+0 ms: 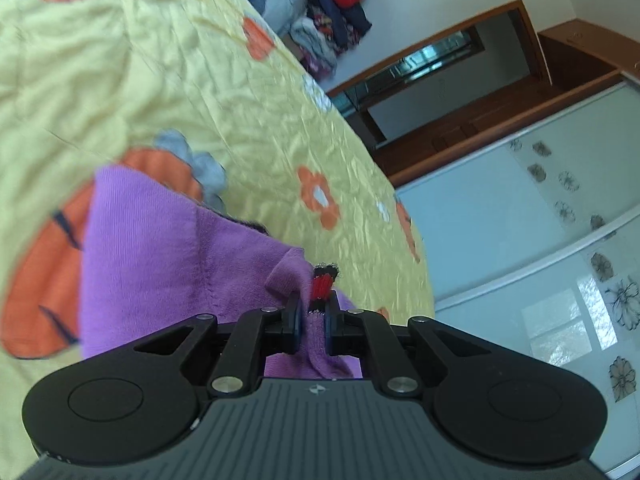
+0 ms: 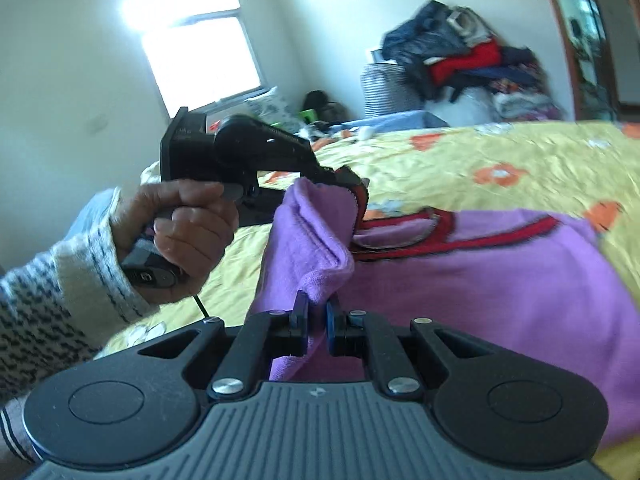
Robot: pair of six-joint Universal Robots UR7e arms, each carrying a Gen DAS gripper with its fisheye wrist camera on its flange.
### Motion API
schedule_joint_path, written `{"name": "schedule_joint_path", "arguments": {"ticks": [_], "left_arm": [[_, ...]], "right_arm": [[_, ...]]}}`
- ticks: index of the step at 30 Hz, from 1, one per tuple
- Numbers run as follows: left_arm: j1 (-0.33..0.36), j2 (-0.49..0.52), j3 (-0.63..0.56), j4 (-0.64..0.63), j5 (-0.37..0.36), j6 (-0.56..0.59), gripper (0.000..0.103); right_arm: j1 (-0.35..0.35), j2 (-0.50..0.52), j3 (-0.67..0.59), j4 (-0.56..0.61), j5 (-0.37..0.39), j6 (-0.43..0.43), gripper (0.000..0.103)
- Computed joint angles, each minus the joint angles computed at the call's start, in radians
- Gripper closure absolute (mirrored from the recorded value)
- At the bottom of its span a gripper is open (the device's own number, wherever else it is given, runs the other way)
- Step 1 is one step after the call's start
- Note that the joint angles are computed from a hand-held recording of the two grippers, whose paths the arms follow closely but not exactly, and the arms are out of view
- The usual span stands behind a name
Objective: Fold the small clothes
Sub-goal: 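Grasp the sweater edge with the right gripper and lift it while the left gripper holds the collar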
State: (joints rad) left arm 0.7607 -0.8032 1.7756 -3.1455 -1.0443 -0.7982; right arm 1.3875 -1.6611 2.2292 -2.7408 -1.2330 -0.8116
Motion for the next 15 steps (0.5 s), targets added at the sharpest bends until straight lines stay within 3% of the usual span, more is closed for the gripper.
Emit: {"name": "schedule_joint_path", "arguments": {"ticks": [8, 15], "left_arm": [[0.013, 0.162, -0.181, 0.031, -0.056, 0.040, 0.092], [0.013, 0.300, -0.384, 0.174, -0.093, 0.064, 0.092]], "right_arm": [[-0.132, -0.041, -0.048, 0.059, 0.076, 0.045, 0.095], [-0.224, -0.082, -0.060, 0.063, 0.110, 0.073, 0.095]]}}
